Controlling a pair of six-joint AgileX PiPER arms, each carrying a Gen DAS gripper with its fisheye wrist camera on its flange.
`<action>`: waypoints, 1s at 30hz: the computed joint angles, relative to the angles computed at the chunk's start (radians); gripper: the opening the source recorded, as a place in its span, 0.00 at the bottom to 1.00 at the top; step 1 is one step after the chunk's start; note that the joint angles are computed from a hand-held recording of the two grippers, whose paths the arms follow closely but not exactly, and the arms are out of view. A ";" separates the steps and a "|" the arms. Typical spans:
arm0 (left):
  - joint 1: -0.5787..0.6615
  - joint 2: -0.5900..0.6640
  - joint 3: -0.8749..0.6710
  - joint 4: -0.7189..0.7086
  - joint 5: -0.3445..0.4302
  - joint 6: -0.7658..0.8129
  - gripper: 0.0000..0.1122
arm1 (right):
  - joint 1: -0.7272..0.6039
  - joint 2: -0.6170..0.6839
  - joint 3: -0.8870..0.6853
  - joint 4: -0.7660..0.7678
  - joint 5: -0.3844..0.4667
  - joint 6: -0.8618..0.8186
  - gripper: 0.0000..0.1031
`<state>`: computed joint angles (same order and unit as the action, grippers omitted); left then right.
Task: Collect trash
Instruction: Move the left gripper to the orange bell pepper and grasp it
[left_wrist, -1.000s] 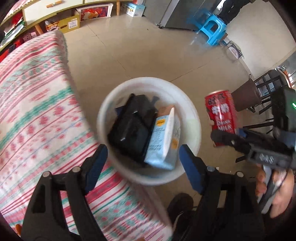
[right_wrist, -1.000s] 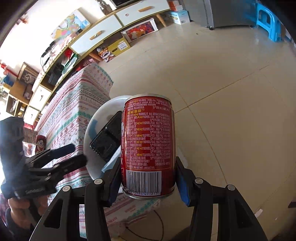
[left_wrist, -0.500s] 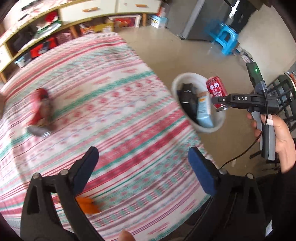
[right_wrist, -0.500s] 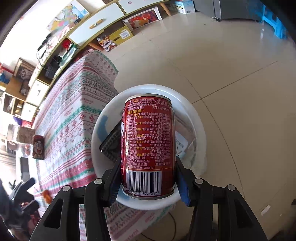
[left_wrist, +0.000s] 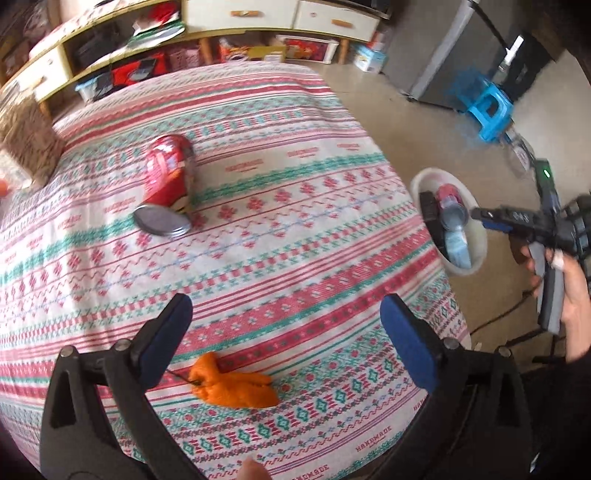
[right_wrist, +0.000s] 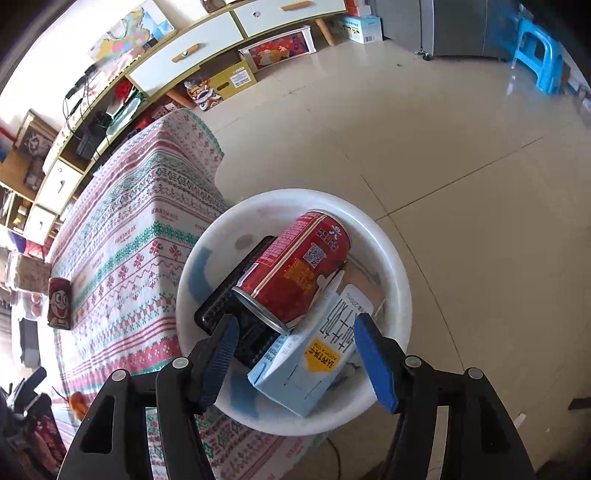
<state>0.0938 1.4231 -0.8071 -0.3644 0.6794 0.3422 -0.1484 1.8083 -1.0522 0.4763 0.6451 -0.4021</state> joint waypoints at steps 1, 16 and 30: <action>0.023 0.007 -0.006 -0.008 0.011 0.002 0.90 | 0.005 -0.015 0.009 0.002 0.000 -0.002 0.65; 0.207 0.069 0.010 0.070 0.118 0.015 0.90 | 0.199 -0.168 0.129 0.010 0.007 -0.029 0.74; 0.285 0.062 0.166 -0.042 0.077 0.155 0.75 | 0.372 -0.150 0.155 -0.077 -0.040 0.087 0.75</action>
<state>0.3791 1.4853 -0.6409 -0.4067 0.7565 0.4968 0.2235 1.6579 -0.8967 0.3993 0.6047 -0.3153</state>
